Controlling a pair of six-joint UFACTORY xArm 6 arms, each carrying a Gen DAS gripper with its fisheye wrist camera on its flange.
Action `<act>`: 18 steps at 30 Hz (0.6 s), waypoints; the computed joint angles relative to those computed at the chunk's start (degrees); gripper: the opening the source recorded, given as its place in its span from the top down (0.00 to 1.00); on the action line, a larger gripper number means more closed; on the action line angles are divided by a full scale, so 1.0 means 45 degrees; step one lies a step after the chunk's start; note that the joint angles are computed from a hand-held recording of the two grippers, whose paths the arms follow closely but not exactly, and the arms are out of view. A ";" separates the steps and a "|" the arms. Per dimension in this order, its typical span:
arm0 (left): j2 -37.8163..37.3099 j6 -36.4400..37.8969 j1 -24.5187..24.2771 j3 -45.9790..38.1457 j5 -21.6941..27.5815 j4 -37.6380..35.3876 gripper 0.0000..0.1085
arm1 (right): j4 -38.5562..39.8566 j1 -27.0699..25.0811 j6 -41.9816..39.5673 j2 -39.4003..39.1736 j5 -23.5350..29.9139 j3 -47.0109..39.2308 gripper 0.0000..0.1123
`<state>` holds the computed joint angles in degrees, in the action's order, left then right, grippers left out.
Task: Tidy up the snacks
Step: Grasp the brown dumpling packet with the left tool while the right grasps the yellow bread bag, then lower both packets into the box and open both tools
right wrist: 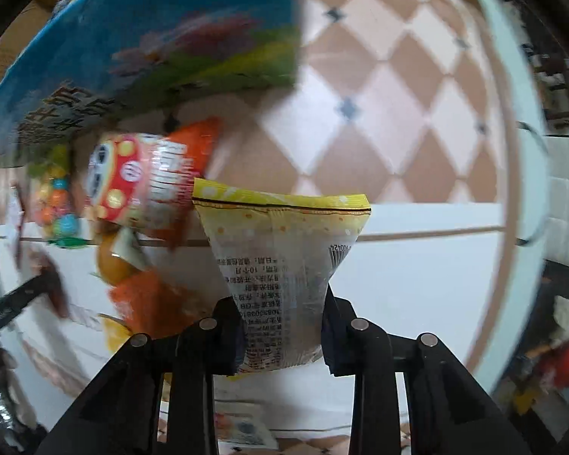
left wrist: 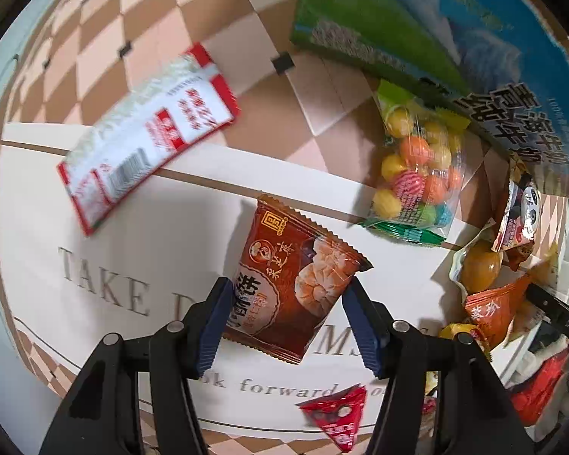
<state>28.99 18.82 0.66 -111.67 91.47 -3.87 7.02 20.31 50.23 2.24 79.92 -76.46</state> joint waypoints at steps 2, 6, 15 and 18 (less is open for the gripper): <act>-0.0311 0.0370 -0.0020 0.0526 -0.0489 0.0200 0.47 | 0.0015 -0.0001 0.0332 -0.0098 0.0488 0.0065 0.70; -0.0995 0.0680 -0.0572 0.1903 -0.1144 0.0864 0.46 | 0.1637 -0.0308 -0.0353 -0.0416 -0.0418 0.1103 0.38; -0.1738 0.0574 -0.1235 0.3857 -0.2955 0.1540 0.46 | 0.1222 -0.0839 -0.2031 -0.1079 -0.0458 0.1140 0.25; -0.1926 0.0435 -0.1080 0.3709 -0.2659 0.1424 0.49 | 0.1301 -0.1135 -0.2577 -0.0432 0.0031 0.0840 0.26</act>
<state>20.32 20.78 -4.20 -94.98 79.50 2.54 12.88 15.20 38.63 0.30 80.06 -72.68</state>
